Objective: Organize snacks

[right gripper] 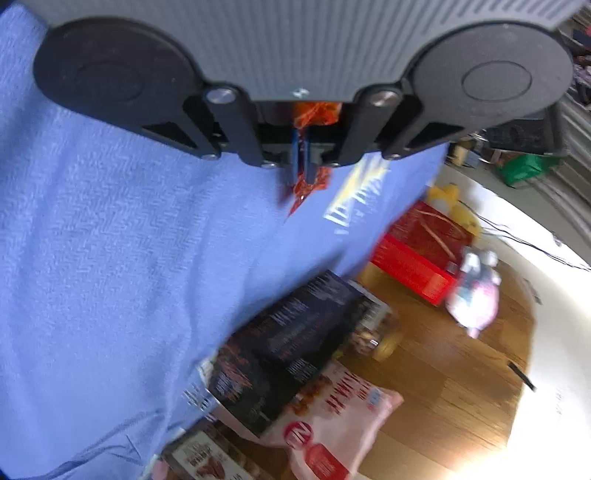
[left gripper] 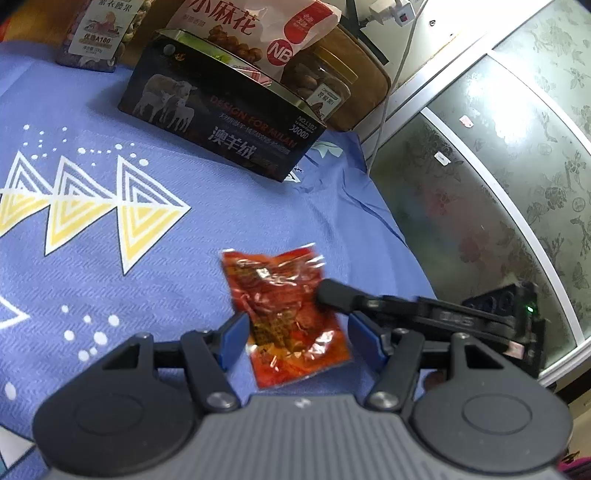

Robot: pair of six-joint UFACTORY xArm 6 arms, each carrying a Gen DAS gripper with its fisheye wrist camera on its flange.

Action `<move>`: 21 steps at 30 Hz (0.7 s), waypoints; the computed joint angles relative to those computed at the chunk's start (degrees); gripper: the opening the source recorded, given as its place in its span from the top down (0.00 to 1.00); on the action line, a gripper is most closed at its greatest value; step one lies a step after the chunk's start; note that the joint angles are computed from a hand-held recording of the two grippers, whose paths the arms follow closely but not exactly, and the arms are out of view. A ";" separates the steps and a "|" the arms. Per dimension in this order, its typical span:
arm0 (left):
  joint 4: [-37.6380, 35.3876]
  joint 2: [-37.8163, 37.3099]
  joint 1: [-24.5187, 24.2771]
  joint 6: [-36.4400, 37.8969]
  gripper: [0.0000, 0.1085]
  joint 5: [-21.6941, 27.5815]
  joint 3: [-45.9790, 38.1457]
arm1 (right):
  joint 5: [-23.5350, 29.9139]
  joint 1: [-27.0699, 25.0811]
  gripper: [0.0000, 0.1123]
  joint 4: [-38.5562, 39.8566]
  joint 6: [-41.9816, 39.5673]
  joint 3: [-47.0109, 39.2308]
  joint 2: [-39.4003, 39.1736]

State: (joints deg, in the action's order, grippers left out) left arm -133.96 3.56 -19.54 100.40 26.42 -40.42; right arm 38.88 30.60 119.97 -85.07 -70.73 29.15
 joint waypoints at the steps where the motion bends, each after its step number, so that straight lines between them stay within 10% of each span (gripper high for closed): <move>1: -0.25 0.12 -0.15 0.25 0.44 -0.20 -0.18 | 1.52 -0.33 0.97 -0.09 -0.72 0.88 -0.75; 10: -1.98 0.37 -0.73 1.87 0.43 -0.99 -0.66 | -4.50 2.23 0.89 -0.24 -0.02 -0.71 0.01; 21: -1.47 -0.54 0.03 0.68 0.42 -1.81 -0.48 | 3.72 -1.52 0.93 0.84 3.62 1.28 -0.74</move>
State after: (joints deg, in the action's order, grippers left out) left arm -135.43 3.02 -19.51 101.08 24.61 -40.90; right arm 42.60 29.09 120.81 -81.45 -69.45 28.41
